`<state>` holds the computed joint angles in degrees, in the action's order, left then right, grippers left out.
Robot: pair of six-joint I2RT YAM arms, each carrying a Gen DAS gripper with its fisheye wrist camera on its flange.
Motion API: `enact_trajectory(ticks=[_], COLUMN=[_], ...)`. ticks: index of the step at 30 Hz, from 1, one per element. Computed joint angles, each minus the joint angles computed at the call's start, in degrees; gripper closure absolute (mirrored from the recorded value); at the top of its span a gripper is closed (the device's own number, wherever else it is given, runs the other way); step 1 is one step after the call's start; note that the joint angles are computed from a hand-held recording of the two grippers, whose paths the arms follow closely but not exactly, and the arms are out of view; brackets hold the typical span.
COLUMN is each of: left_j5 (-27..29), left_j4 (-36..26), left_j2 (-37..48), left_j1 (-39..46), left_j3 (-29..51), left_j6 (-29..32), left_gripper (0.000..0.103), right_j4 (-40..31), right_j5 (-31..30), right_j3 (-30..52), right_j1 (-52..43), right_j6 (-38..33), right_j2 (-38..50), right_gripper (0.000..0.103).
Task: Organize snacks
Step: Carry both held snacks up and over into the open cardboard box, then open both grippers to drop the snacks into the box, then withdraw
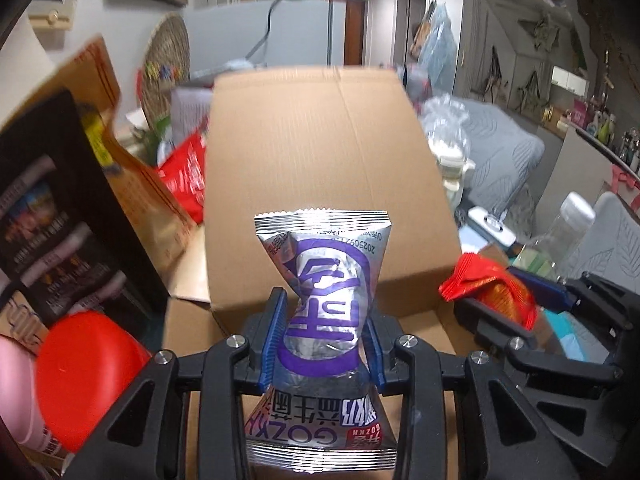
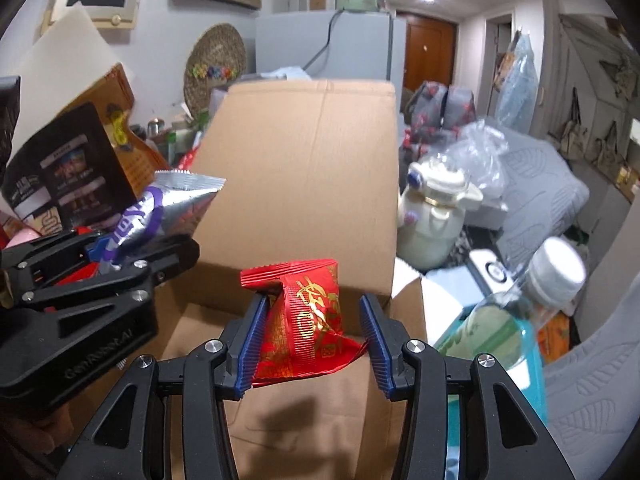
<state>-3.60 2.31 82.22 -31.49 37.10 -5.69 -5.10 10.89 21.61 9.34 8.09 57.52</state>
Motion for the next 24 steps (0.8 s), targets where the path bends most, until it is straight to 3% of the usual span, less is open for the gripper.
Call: enact_trajectory(ticks=[7,11,16,24], left_j5=[-3.42,-6.0,-9.7,-11.46], left_j4=[-4.8,-8.61,-10.91,-17.5], left_j2=[5.06,7.27,3.78,-6.66], left_j1=[-1.48,-2.75,-4.6,-6.84], left_j3=[3.52,5.31,3.96,2.67], left_j6=[-1.5,-3.21,-4.15,-6.02], left_gripper=[0.067,0.063,0.063,0.063], right_j4=[0.13,-1.42,-4.32,-10.85], right_j5=[2.37,5.28,5.52,6.72], right_j3=[0.87,1.3,1.2,0.98], right_j1=[0.3,1.66,1.37,3.32], right_j6=[0.84,1.44,1.46,1.4], right_j2=[4.36,4.98,2.32,-6.57], right_gripper=[0.054,0.042,0.033,0.033])
